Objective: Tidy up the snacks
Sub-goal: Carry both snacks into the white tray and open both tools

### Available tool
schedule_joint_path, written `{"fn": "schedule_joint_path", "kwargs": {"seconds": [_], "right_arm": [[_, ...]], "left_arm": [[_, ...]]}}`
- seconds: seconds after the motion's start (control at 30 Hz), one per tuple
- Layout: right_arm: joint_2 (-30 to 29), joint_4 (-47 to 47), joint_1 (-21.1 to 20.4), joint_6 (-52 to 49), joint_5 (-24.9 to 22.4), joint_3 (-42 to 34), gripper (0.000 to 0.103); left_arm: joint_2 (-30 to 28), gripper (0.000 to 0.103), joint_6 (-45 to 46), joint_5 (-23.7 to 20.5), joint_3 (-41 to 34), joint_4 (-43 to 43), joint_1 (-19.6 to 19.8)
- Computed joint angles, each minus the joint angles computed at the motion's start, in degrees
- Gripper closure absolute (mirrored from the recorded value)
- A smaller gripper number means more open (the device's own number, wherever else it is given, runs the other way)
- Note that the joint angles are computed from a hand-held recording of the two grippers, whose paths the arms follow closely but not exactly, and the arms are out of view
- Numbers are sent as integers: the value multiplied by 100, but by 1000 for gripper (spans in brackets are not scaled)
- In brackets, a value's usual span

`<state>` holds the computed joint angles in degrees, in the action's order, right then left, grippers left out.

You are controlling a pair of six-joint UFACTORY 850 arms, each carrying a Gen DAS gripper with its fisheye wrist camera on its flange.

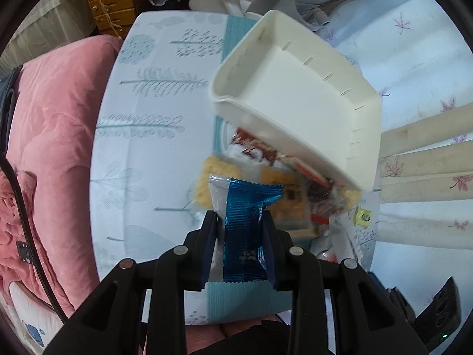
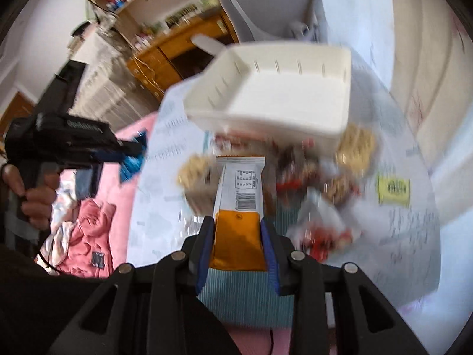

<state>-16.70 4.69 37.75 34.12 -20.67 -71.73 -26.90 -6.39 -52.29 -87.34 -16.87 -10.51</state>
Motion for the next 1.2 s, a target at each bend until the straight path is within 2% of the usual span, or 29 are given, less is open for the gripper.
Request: {"fn": "schedule_joint_path", "kwargs": {"seconds": [0.13, 0.37, 0.6, 0.83, 0.87, 0.93, 0.97, 1.0, 1.07, 1.2], "right_arm": [[-58, 539, -298, -941, 194, -149, 71], [-268, 2090, -773, -3032, 624, -291, 71], [-616, 4493, -1147, -5475, 748, -472, 71], [-863, 5101, -1365, -5906, 649, -581, 70], [-895, 4953, -1385, -5745, 629, -615, 69], [-979, 4247, -1411, -5002, 565, -715, 68], [-1007, 4156, -1429, -4899, 523, -746, 67], [-1017, 4161, -1445, -4884, 510, -746, 64], [-999, 4187, -1463, -4806, 513, -704, 49], [-984, 4286, -1503, -4798, 435, -665, 44]], "left_arm": [[-203, 76, -260, 141, -369, -31, -178], [-603, 76, -659, 349, -912, 76, -362], [-1017, 75, -696, 633, -1319, -217, -485], [-1471, 75, -814, 762, -1823, -261, -635], [-1531, 71, -837, 770, -1901, -249, -657], [-1570, 51, -794, 858, -1934, -320, -675], [-1556, 34, -845, 920, -1912, -270, -694], [-1544, 26, -945, 968, -1901, -151, -717], [-1529, 26, -1076, 971, -1898, 38, -746], [-1490, 26, -1210, 891, -1853, 189, -744]]}}
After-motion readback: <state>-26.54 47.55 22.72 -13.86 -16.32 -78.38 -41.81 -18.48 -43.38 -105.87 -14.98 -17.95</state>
